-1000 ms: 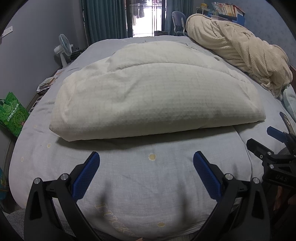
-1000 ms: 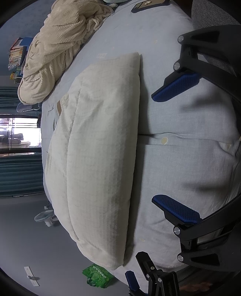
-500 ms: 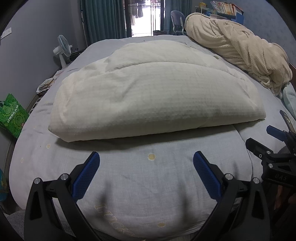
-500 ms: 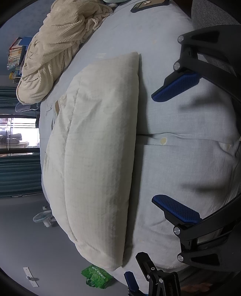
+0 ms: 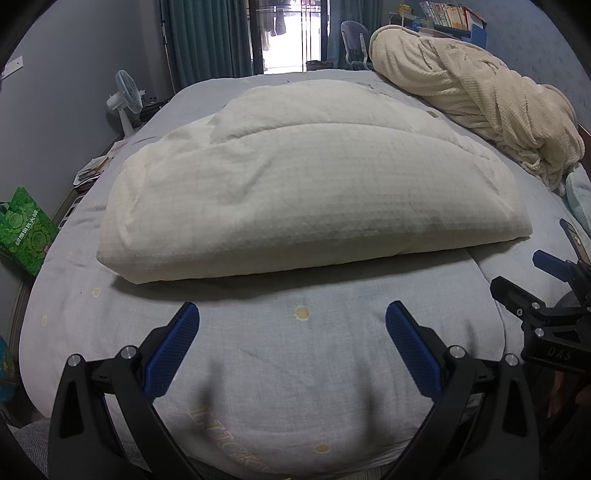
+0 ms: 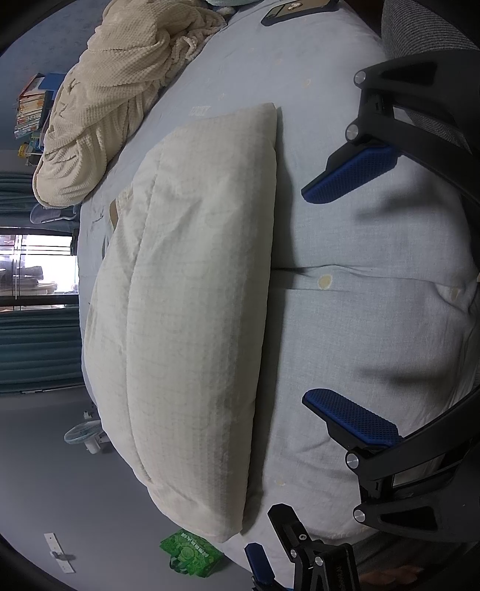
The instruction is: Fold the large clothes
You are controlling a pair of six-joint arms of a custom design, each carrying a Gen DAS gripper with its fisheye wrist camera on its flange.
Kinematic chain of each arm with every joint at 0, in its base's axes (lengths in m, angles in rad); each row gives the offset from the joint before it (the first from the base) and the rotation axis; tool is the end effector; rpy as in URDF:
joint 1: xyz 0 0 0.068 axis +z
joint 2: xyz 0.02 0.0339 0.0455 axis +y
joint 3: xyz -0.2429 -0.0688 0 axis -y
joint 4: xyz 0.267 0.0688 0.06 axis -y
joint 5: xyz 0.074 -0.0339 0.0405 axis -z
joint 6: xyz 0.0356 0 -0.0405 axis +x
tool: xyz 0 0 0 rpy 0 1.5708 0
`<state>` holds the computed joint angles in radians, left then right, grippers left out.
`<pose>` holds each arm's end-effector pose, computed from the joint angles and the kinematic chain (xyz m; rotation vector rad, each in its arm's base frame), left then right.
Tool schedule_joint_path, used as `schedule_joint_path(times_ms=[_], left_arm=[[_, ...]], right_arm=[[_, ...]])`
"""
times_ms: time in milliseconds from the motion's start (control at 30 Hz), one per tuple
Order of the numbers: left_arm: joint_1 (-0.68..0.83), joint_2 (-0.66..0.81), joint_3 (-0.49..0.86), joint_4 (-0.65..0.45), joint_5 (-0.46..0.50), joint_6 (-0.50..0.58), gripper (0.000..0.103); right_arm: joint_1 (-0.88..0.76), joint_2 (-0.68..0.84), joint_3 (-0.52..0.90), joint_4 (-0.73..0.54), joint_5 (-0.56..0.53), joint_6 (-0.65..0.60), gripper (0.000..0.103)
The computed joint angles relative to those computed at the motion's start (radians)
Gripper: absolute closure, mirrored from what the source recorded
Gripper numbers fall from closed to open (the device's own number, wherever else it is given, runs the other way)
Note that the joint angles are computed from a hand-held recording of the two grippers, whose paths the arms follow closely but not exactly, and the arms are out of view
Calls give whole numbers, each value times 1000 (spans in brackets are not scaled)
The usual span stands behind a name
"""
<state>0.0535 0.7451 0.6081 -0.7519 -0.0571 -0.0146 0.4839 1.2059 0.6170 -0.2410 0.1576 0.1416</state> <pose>0.1828 0.0118 0.2161 -0.1086 2.4573 0.0872 0.2348 0.1171 0.1615 -0.3347 2.3663 0.1060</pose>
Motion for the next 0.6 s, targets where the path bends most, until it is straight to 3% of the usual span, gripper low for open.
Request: schedule_joint_path(times_ms=[600], left_arm=[[-1, -17, -11, 11, 0, 37, 7]], right_arm=[[-2, 5, 2, -2, -2, 0, 7]])
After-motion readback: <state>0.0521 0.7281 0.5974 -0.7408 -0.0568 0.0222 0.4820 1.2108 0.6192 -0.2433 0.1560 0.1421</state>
